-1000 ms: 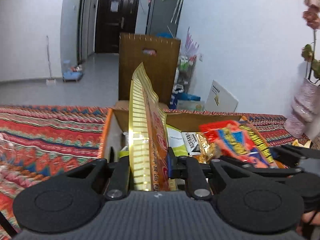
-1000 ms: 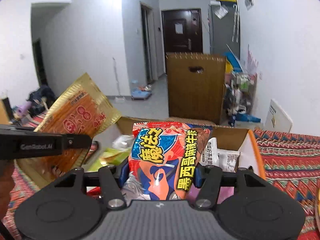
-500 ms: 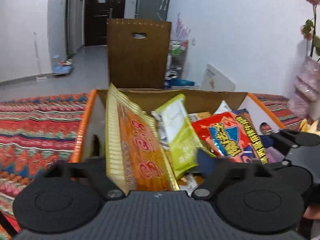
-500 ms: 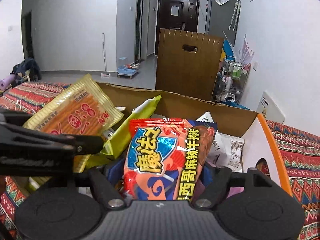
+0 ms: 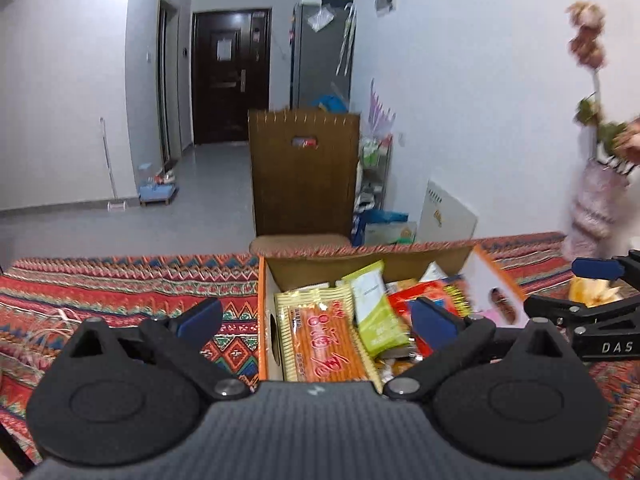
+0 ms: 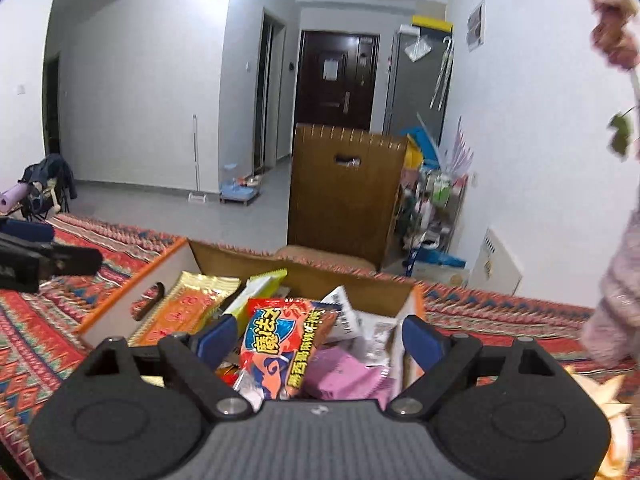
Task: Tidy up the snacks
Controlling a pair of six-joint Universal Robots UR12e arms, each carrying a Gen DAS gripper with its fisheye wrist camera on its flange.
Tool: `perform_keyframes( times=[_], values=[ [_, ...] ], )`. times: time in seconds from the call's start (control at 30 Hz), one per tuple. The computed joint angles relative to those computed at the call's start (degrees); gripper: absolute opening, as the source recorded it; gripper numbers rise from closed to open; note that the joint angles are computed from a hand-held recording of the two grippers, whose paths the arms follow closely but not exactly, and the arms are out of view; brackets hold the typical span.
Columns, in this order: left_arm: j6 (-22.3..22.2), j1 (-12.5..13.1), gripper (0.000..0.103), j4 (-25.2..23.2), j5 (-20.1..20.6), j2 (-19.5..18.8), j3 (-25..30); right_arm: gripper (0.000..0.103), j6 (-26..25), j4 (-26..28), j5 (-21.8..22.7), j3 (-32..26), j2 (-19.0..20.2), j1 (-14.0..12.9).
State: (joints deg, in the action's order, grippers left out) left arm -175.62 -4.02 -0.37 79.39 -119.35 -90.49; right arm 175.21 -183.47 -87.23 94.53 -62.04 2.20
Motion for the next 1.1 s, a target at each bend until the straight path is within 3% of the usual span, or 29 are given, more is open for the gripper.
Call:
perform_keyframes(
  times=[0.1,0.23,0.3,0.6,0.8,1.1],
  values=[
    [0.88,0.26,0.103,1.84,-1.28,3.64,-4.47,0.090,-1.20,-2.30,-0.59,4.22,-3.68,-0.30],
    [1.29,0.08,0.103,5.80,0.13,8.51,-11.34,0.094,-1.45,-5.54,0.09,10.89,-9.33,-1.05],
    [1.95,0.13,0.103,8.79,0.43,10.95,-15.42,0.101,-2.24,-7.69,1.22,14.12,-11.69,-1.47],
    [0.35,0.13,0.103,23.52,3.34,20.69,-34.63,0.101,-1.68,-18.21,3.92,30.96,-21.32,-1.66],
    [-2.99,-0.59,0.103,28.89,6.54,24.79,-43.79,0.101,1.63,-25.58,2.37,41.40,-25.33,-0.10],
    [-4.90,-2.53,0.103,33.71,9.75,27.36,-53.69,0.101,7.80,-36.33,-4.17,51.40,-25.32,5.14]
  ],
)
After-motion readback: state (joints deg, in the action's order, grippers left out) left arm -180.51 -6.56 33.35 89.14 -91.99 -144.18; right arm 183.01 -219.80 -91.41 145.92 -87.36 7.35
